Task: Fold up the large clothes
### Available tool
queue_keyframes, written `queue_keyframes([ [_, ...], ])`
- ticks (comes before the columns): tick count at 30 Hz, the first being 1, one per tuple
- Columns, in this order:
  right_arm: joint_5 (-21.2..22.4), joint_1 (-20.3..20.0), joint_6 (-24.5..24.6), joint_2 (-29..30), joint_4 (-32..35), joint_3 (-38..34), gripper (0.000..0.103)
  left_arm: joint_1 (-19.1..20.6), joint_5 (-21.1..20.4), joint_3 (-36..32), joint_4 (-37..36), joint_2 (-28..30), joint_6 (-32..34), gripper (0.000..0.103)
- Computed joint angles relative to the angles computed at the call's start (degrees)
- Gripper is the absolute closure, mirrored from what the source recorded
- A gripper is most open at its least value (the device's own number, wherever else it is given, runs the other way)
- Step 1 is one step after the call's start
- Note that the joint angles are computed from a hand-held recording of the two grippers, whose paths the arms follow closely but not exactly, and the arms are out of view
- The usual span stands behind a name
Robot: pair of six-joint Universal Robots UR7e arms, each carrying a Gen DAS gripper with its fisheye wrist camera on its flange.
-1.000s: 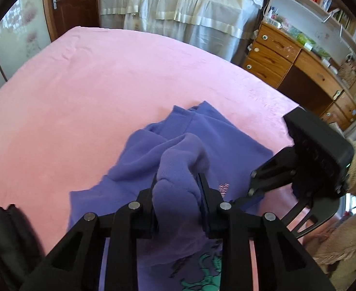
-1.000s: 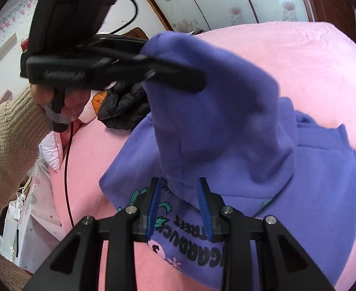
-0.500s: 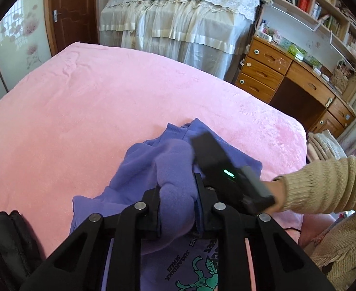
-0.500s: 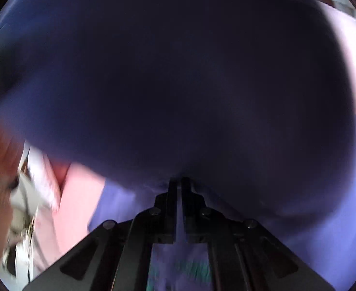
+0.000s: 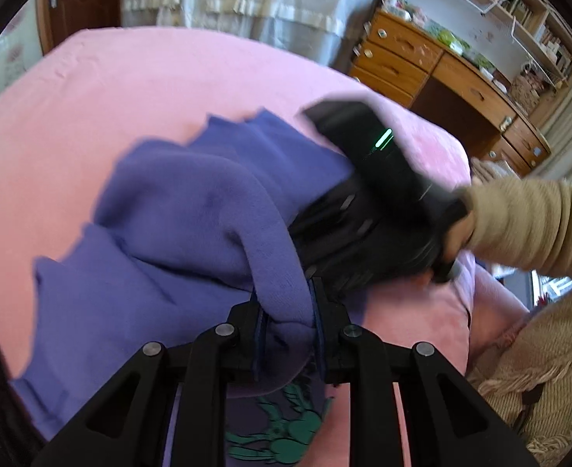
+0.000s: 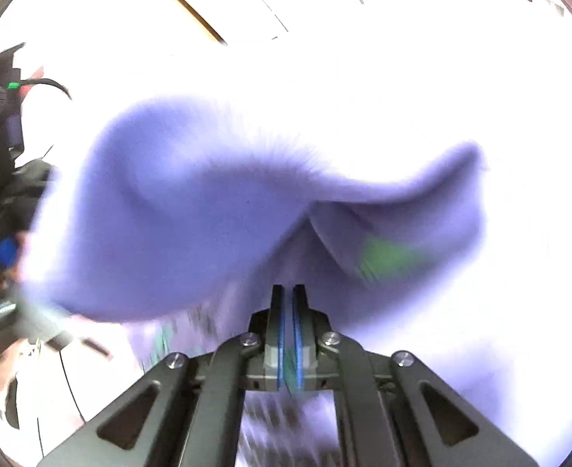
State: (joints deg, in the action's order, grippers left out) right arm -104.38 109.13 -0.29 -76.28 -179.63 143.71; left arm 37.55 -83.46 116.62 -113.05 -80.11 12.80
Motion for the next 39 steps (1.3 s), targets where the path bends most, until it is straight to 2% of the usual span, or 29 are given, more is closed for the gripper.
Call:
queue_keyframes([
  [5, -7.7, 2.5, 2.8, -10.5, 5.6, 3.2, 0.098, -0.4, -0.5, 4.9, -1.5, -1.2, -1.7, 0.085],
  [9, -6.3, 2.0, 5.6, -14.5, 5.9, 3.0, 0.096, -0.7, 1.8, 9.8, -5.6, -2.6, -4.6, 0.080],
  [11, -6.3, 3.1, 8.5, -13.1, 6.2, 1.6, 0.096, -1.0, 3.1, 12.6, -8.2, -3.8, -6.0, 0.076],
  [13, -4.8, 1.5, 9.3, -11.9, 6.1, 0.9, 0.088, -1.7, 4.3, 15.2, -11.9, -4.9, -6.9, 0.071],
  [14, -5.5, 1.5, 10.3, -10.5, 5.1, 0.4, 0.079, -2.2, 5.0, 16.3, -13.1, -5.5, -7.2, 0.068],
  [15, -5.7, 1.1, 10.9, -9.0, 4.6, -0.7, 0.075, -2.8, 5.6, 17.3, -14.3, -6.0, -7.7, 0.066],
  [17, -4.8, 0.4, 13.6, -6.0, 1.0, -0.7, 0.075, -3.7, 6.2, 19.1, -16.6, -7.0, -8.8, 0.051],
  [20, -2.0, -1.3, 17.4, -2.8, -6.2, 0.8, 0.074, -5.1, 6.3, 20.6, -18.9, -7.6, -10.5, 0.038],
  [21, -1.1, -2.2, 17.5, -4.1, -6.3, 1.4, 0.074, -5.3, 6.3, 21.1, -19.6, -7.6, -10.9, 0.036],
  [24, 1.3, -3.7, 17.1, -2.1, -10.5, 1.0, 0.074, -6.0, 5.6, 21.7, -21.1, -7.3, -12.6, 0.030],
  [25, 0.1, -2.8, 15.6, -1.3, -12.1, 0.6, 0.077, -6.5, 5.5, 21.7, -21.8, -6.9, -13.5, 0.030],
  [27, -1.6, -0.9, 9.6, -0.6, -15.1, 0.4, 0.097, -6.2, 5.2, 21.8, -22.4, -6.8, -13.6, 0.029],
  [28, -1.9, -0.1, 6.4, -0.3, -16.7, 0.5, 0.097, -6.2, 4.9, 22.1, -23.0, -6.8, -14.1, 0.029],
  [30, -5.1, 1.2, 4.1, 0.6, -16.9, 0.2, 0.097, -5.3, 3.8, 21.7, -22.9, -6.8, -14.4, 0.029],
  [32, -11.6, 1.8, 3.8, 0.5, -13.0, 0.5, 0.098, -4.0, 3.3, 21.2, -21.6, -7.3, -13.8, 0.030],
  [33, -13.4, 1.4, 4.0, 0.2, -11.2, 0.9, 0.098, -3.6, 3.1, 21.0, -21.1, -7.3, -13.4, 0.030],
  [36, -15.5, 0.2, 4.9, -1.5, -7.8, 2.6, 0.098, -2.9, 2.7, 21.1, -20.5, -7.3, -12.3, 0.030],
  [39, -18.7, 1.4, 5.5, -0.1, -7.4, 2.3, 0.096, -2.7, 2.7, 21.5, -20.8, -7.5, -12.7, 0.030],
])
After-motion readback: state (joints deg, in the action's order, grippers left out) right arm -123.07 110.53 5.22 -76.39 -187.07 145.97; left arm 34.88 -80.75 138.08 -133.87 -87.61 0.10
